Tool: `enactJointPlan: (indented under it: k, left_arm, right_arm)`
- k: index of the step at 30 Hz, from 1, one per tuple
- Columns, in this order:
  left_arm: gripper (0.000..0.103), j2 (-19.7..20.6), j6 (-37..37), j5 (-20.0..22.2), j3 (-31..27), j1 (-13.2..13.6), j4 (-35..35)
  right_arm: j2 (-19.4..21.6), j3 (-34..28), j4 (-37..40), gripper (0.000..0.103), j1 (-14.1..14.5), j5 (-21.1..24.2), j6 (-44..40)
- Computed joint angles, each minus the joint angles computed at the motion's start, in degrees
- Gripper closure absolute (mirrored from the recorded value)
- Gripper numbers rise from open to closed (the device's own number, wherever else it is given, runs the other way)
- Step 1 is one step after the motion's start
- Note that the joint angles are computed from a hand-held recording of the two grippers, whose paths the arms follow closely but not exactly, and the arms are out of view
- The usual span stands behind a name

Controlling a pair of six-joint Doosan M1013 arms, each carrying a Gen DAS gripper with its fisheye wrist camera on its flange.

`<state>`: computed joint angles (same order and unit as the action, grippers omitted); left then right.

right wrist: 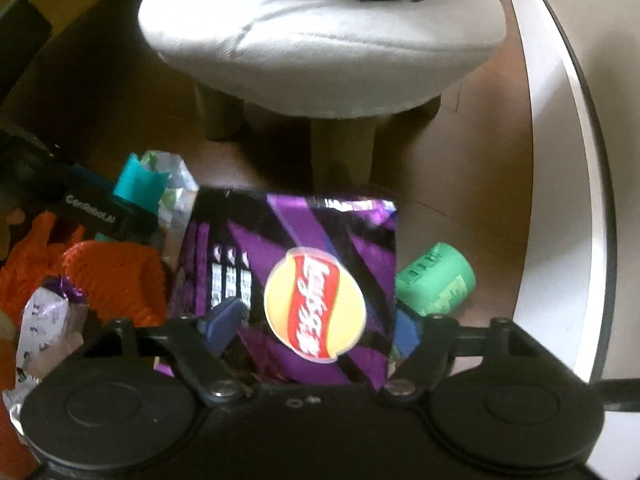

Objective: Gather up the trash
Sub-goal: 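Lower the right tool to grasp the purple chip bag while the left grasps the teal wrapper, then lift both tools and carry the chip bag and teal wrapper over the wastebasket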

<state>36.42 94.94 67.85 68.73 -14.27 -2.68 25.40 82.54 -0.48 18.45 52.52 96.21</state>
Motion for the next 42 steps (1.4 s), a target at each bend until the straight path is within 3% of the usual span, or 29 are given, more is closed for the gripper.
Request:
enactJointPlan:
  k: [5, 7, 12, 19, 29, 42]
  left_arm:
    - [0.077, -0.6, 0.2, -0.6, 0.8, 0.3, -0.8]
    - [0.089, -0.5, -0.1, -0.6, 0.4, 0.6, -1.1]
    - [0.094, -1.3, -0.9, -1.6, 0.7, 1.3, -3.3]
    - [0.097, -2.9, -0.7, -1.2, 0.8, 1.8, -4.1]
    - [0.097, -6.8, 1.1, 1.8, -2.6, 2.0, -5.4]
    - [0.097, -13.0, 5.4, 6.0, -12.8, 3.9, -13.2]
  right_arm:
    - [-1.0, 1.1, -0.9, 0.078, 0.2, -0.3, 0.6]
    - [-1.3, 1.1, -1.2, 0.088, 0.3, -0.2, 1.4]
    - [-2.8, 2.2, -1.5, 0.102, 0.5, -0.9, 2.5]
    - [-4.7, 2.0, -4.0, 0.103, 1.5, -0.7, 9.0]
    - [-8.9, -2.0, -13.5, 0.103, 5.0, 3.9, 16.8]
    - [-12.8, -16.2, -25.1, 0.103, 8.8, 11.9, 22.3]
